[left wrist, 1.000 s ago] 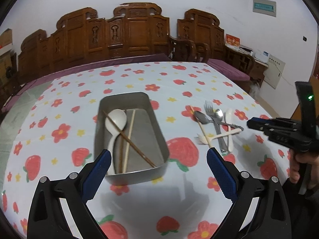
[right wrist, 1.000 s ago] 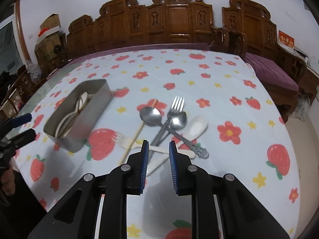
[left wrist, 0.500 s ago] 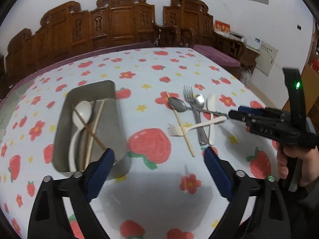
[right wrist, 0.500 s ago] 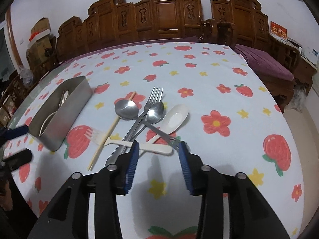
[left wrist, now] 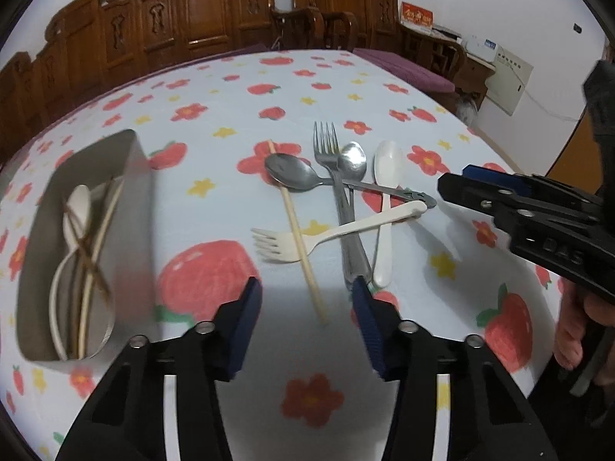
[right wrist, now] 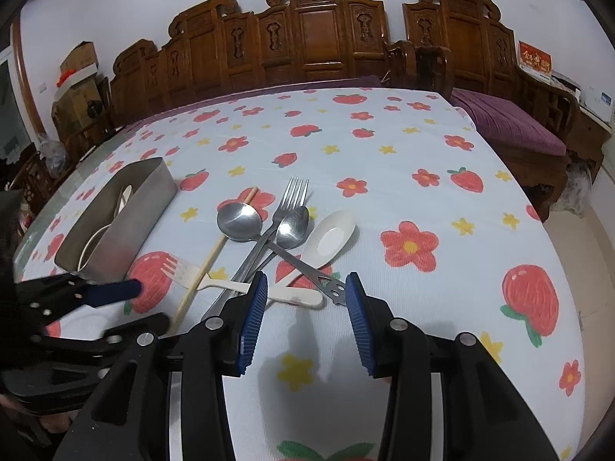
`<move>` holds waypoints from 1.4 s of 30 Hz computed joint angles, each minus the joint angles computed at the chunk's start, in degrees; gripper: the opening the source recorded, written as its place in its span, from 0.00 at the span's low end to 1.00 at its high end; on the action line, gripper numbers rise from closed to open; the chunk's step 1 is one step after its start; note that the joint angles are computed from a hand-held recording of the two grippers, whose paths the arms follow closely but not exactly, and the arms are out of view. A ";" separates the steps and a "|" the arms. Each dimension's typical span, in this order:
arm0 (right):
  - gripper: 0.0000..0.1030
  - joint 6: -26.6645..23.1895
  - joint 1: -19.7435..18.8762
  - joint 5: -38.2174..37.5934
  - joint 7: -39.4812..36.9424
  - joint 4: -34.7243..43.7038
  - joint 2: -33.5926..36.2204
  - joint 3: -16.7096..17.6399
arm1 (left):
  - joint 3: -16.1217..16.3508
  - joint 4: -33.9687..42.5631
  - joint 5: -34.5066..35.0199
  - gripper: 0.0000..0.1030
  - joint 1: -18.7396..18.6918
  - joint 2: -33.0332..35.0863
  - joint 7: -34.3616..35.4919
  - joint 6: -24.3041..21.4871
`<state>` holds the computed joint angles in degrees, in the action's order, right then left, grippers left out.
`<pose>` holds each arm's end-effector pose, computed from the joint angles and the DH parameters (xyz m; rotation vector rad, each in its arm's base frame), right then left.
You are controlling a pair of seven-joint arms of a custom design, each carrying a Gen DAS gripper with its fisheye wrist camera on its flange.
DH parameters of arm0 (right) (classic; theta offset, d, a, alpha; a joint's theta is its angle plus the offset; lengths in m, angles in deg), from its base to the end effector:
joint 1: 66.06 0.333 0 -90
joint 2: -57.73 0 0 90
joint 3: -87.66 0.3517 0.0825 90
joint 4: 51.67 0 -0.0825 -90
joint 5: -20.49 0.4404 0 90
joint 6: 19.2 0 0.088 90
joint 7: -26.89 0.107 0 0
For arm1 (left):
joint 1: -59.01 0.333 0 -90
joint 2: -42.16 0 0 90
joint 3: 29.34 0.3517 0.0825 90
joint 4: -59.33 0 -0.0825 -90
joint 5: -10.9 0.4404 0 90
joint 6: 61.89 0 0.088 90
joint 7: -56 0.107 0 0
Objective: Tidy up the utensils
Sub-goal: 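Move the right tool back toward the metal spoons and forks, then grasp the wooden chopstick lying among the utensils with the left tool, then grasp a metal fork with the right tool while the left tool lifts the chopstick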
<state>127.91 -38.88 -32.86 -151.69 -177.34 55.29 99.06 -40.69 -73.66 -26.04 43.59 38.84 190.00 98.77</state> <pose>0.4617 0.3856 0.4474 -1.5559 1.9445 -0.6380 0.5287 -0.2356 0.4172 -1.2058 2.5384 -0.8636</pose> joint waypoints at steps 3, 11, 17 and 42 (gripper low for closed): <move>0.43 0.45 -0.13 -0.23 0.67 -0.28 -0.26 -0.05 | -0.65 0.94 3.13 0.30 0.15 1.72 -3.01 0.60; 0.43 0.93 -0.04 -0.36 -0.01 0.38 0.40 -0.06 | -1.65 0.47 10.69 0.13 0.96 3.05 -8.20 3.16; 0.43 1.13 0.26 -0.28 -0.76 1.02 1.05 -0.23 | -0.84 -0.64 11.53 0.04 1.72 1.46 -8.13 1.76; 0.43 9.81 3.46 16.76 -29.10 11.05 13.53 -4.38 | 6.49 -2.02 -11.28 0.04 0.95 -6.78 11.66 -2.22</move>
<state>137.72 -35.41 -16.10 -180.79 -166.29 68.81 94.68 -34.19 -75.69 -37.32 44.53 32.06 201.66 96.55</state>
